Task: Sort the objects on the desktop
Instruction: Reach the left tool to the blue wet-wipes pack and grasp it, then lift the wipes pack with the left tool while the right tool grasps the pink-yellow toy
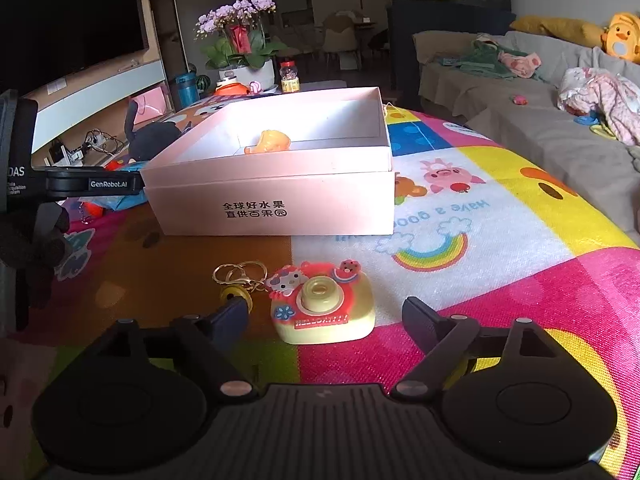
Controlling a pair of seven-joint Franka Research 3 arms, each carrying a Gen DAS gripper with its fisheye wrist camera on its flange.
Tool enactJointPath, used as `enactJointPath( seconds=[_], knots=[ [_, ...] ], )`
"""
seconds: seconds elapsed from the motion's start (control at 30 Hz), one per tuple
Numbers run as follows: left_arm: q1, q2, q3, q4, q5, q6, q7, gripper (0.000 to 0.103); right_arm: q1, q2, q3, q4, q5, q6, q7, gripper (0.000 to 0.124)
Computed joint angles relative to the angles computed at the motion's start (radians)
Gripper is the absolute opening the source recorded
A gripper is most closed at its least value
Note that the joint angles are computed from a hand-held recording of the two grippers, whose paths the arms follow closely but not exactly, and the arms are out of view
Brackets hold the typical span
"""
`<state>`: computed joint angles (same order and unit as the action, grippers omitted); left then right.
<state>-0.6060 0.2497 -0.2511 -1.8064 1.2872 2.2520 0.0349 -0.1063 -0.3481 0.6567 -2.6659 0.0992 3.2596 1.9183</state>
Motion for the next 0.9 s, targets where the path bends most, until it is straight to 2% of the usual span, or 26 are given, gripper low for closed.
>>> enactJointPath(
  seconds=[0.07,0.2,0.37,0.4,0.5,0.53,0.6,0.63,0.67,0.77,0.87,0.9],
  knots=[
    [0.004,-0.008,-0.004,-0.007,-0.025,0.009,0.012,0.060,0.024,0.007,-0.023,-0.002,0.007,0.008,-0.002,0.090],
    [0.009,-0.069,-0.021,-0.081,-0.034,0.048,0.031,0.058,0.027,0.004,-0.026,-0.007,0.027,0.016,0.000,0.094],
    [0.022,-0.218,-0.080,-0.249,-0.075,0.146,0.005,0.059,0.009,-0.002,-0.003,-0.008,0.041,0.017,-0.007,0.100],
    [0.025,-0.250,-0.093,-0.283,-0.088,0.174,0.000,0.059,0.009,0.000,-0.003,-0.004,0.041,0.010,-0.009,0.100],
    [0.048,-0.335,-0.117,-0.384,-0.123,0.322,-0.014,0.063,0.017,0.006,-0.015,0.007,0.029,-0.014,-0.006,0.103],
    [0.054,-0.348,-0.128,-0.401,-0.134,0.339,-0.011,0.064,0.025,0.008,-0.023,0.009,0.022,-0.021,-0.005,0.103],
    [0.063,-0.355,-0.154,-0.409,-0.135,0.310,0.003,0.070,0.013,0.010,-0.015,0.019,0.000,-0.039,0.007,0.103],
    [0.066,-0.350,-0.167,-0.406,-0.129,0.274,-0.001,0.078,0.003,0.010,-0.008,0.023,-0.014,-0.048,0.016,0.103],
    [0.068,-0.345,-0.173,-0.400,-0.132,0.242,-0.004,0.081,-0.013,0.007,0.006,0.027,-0.032,-0.058,0.028,0.103],
    [0.072,-0.337,-0.178,-0.386,-0.142,0.144,-0.013,0.086,-0.055,-0.004,0.045,0.040,-0.090,-0.095,0.063,0.103],
    [0.063,-0.322,-0.188,-0.373,-0.121,-0.006,-0.003,0.090,-0.061,-0.004,0.045,0.046,-0.129,-0.114,0.097,0.103],
    [0.063,-0.330,-0.180,-0.383,-0.122,0.001,-0.004,0.091,-0.059,-0.003,0.041,0.047,-0.140,-0.115,0.110,0.103]
  ],
)
